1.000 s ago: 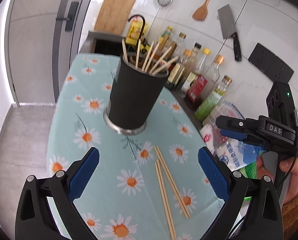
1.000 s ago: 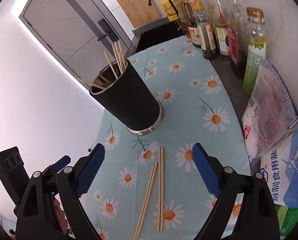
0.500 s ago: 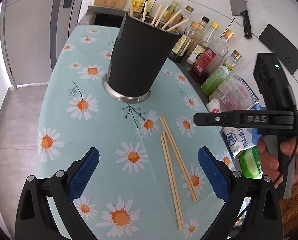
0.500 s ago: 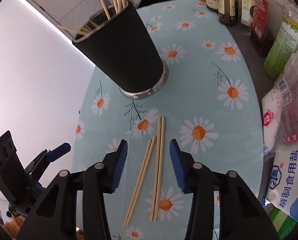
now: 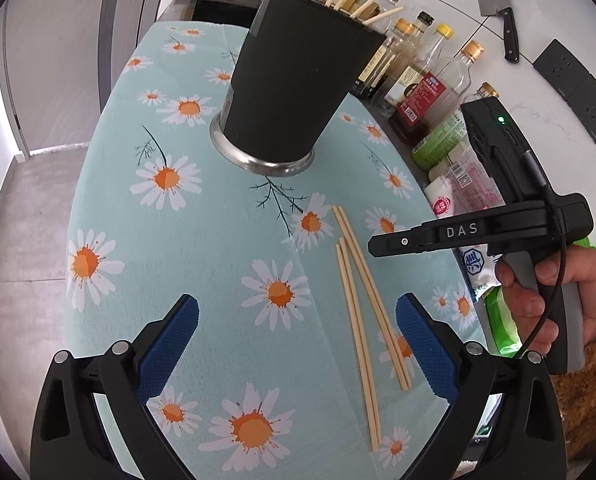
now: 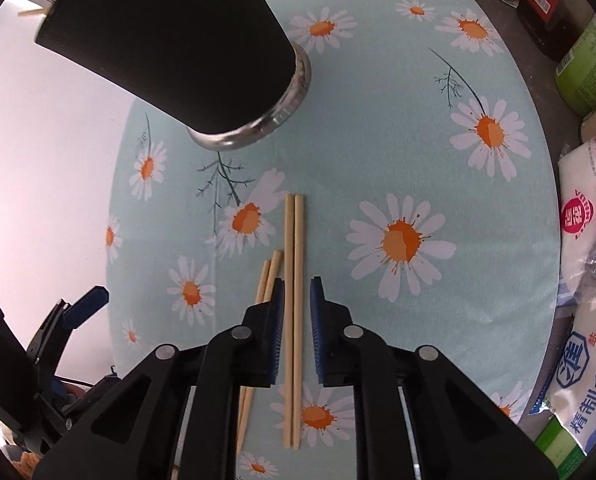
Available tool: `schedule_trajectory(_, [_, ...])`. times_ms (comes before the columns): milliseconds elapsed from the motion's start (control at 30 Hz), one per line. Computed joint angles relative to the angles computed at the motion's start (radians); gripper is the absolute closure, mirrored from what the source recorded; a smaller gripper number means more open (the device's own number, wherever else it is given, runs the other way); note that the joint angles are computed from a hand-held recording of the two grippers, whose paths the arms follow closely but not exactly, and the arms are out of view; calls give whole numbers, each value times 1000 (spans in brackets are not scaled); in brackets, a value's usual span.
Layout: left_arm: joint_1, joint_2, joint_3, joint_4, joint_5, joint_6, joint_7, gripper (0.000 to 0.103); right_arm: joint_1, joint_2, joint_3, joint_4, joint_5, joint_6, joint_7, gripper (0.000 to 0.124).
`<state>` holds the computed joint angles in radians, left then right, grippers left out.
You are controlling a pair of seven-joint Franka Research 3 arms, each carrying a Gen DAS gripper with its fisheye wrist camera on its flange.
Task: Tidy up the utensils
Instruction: 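Close the right tool on another single chopstick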
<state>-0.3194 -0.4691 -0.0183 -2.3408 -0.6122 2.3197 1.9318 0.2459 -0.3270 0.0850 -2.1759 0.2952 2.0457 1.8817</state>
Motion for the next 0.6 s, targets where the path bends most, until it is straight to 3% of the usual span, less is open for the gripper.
schedule_trajectory(433, [16,47,-28,37,45,-63,-9,7,15,91,23,79,-83,-64,18,115])
schedule_trajectory(600, [18,55,-43,48,85,-75,-7,7,39,161,45,166,-163,-135,79,117])
